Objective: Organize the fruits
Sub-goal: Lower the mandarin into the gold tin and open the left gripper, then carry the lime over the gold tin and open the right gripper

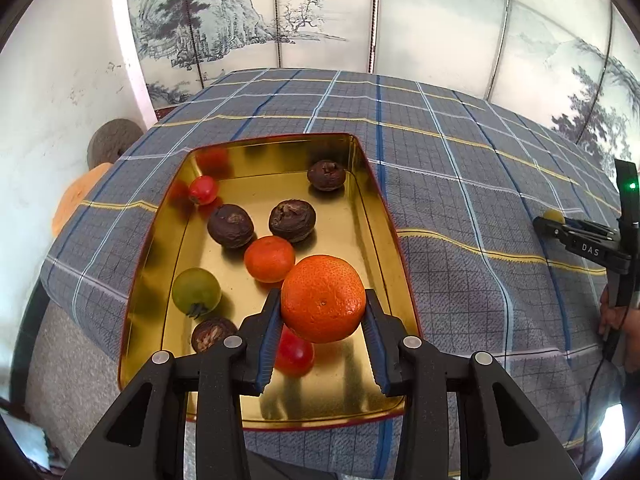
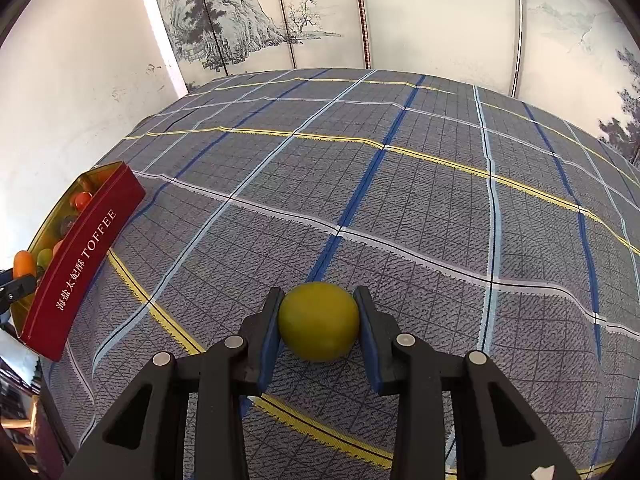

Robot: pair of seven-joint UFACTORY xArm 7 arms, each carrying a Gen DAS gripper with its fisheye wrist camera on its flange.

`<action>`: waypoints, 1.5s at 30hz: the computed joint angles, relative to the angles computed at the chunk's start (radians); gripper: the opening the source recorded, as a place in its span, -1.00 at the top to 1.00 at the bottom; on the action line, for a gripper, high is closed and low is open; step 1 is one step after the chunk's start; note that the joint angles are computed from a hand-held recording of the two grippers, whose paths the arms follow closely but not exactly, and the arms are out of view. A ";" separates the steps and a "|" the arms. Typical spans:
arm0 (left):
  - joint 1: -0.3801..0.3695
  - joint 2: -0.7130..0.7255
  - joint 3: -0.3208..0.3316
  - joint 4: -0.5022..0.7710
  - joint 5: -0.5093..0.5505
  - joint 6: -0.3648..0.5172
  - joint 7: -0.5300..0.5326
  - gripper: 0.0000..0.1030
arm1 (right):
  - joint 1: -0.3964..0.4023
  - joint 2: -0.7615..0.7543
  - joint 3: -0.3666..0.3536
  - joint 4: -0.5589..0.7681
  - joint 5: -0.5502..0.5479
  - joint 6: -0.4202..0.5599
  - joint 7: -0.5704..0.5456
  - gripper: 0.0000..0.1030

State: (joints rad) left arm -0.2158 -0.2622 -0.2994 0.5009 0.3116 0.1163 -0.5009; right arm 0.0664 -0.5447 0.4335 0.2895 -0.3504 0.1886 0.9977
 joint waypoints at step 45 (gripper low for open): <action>0.116 -0.069 -0.090 0.026 0.668 0.097 -0.569 -0.29 | 0.021 0.028 0.048 0.029 -0.020 -0.024 0.044 0.36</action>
State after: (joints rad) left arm -0.1002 -0.3309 -0.3899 0.5266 0.9798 0.2135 -1.0704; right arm 0.0876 -0.5167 0.4815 0.3190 -0.3704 0.1649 1.0420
